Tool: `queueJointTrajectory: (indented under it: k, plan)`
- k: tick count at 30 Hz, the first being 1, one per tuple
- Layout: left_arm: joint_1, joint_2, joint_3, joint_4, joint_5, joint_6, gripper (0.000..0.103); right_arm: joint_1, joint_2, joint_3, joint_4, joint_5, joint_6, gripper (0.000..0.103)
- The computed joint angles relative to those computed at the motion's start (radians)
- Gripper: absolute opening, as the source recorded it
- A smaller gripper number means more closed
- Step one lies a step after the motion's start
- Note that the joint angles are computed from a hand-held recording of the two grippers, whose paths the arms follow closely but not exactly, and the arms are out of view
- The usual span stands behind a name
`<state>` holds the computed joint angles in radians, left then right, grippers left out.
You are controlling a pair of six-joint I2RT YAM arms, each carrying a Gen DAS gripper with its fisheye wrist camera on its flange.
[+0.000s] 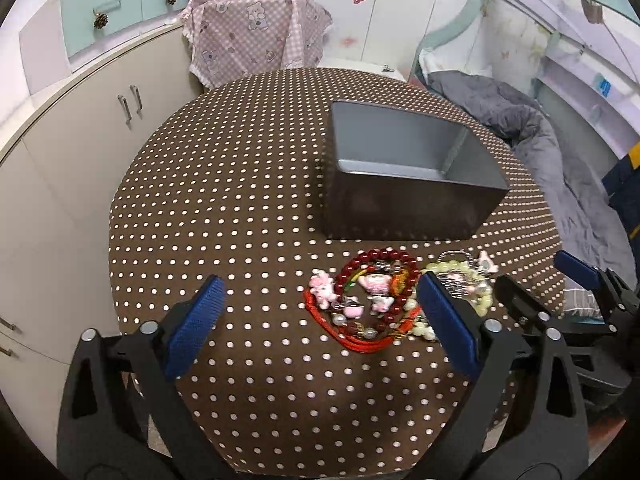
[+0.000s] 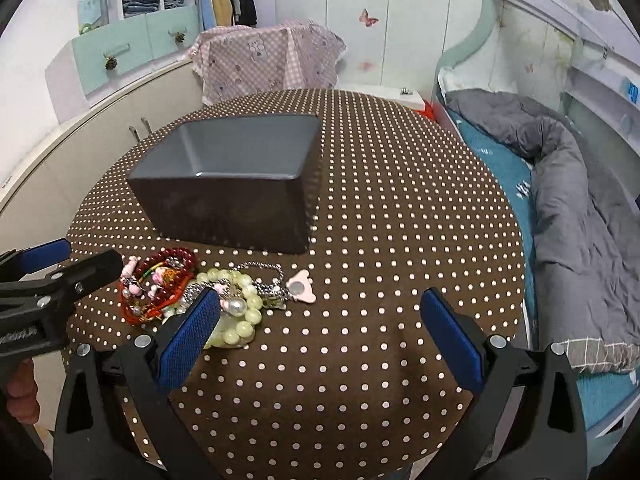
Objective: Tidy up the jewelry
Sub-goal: 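Move the left tool toward the red bead bracelet while the right tool approaches the green bead bracelet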
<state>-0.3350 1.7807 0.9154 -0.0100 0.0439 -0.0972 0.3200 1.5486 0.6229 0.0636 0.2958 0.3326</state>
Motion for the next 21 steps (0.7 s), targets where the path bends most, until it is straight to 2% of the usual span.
queueJointTrajectory:
  k: [6, 10, 13, 21]
  plan:
    - [0.003, 0.088, 0.08, -0.023, -0.006, 0.007, 0.081, -0.007, 0.033, 0.004, 0.008, -0.006, 0.005, 0.096]
    - [-0.01, 0.16, 0.168, -0.059, -0.022, 0.058, 0.076, -0.015, 0.049, 0.016, -0.001, -0.01, 0.005, 0.096]
    - [-0.032, 0.224, 0.241, -0.111, -0.055, 0.098, 0.066, -0.025, 0.057, 0.031, -0.011, -0.01, 0.007, 0.096]
    - [-0.006, 0.262, 0.312, -0.174, -0.031, 0.219, 0.064, -0.043, 0.076, 0.068, -0.043, -0.014, -0.003, 0.096]
